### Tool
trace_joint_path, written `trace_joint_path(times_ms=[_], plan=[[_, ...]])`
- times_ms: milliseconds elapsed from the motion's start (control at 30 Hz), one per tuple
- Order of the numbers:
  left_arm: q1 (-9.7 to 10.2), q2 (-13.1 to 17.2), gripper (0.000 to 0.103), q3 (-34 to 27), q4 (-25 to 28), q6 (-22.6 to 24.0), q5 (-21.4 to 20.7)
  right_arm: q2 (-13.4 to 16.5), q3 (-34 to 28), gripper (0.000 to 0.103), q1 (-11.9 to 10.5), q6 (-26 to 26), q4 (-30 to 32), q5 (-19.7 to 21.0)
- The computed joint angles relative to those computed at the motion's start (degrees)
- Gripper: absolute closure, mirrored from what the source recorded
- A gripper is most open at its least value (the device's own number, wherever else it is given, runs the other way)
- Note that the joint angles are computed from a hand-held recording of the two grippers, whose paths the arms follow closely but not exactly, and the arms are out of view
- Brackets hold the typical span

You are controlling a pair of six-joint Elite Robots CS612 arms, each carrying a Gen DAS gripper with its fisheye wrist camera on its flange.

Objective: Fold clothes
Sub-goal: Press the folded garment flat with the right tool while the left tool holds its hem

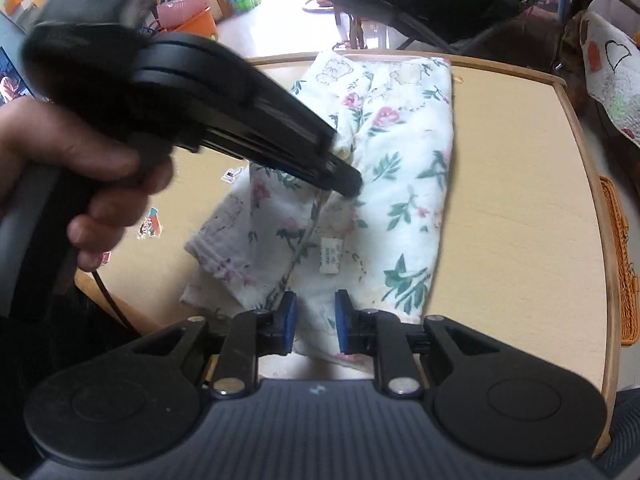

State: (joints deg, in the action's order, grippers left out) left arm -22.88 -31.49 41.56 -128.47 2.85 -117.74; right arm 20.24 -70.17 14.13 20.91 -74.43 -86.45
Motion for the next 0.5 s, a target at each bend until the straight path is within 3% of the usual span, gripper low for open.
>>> trace_joint_path(times_ms=[100,200,267,400,500], plan=[[1.44,-1.3,0.085,2.4,-4.3,-0.1,-2.9,0.4,-1.1,0.083,-0.3,0.1,-1.4,0.6],[2.48,-3.5,0.084,6.2,-8.9,0.8,-1.9,0.8,-2.7,0.075,-0.7,-0.1,-2.6,0.3],[3.09,-4.9,0.077,8.7,-10.5,0.9,-0.7,1.2,-3.5,0.071,-0.9,0.7,-2.7,-0.1],[3.97,-7.2,0.074,13.7,-11.3,-3.3,0.2,1.9,-5.2,0.070,-0.9,1.9,-3.1,-0.9],[4.42,-7.8,0.074,17.1,-14.1,-11.2,-1.2,2.2,-5.5,0.071,-0.4,-1.5,-5.7,0.4]])
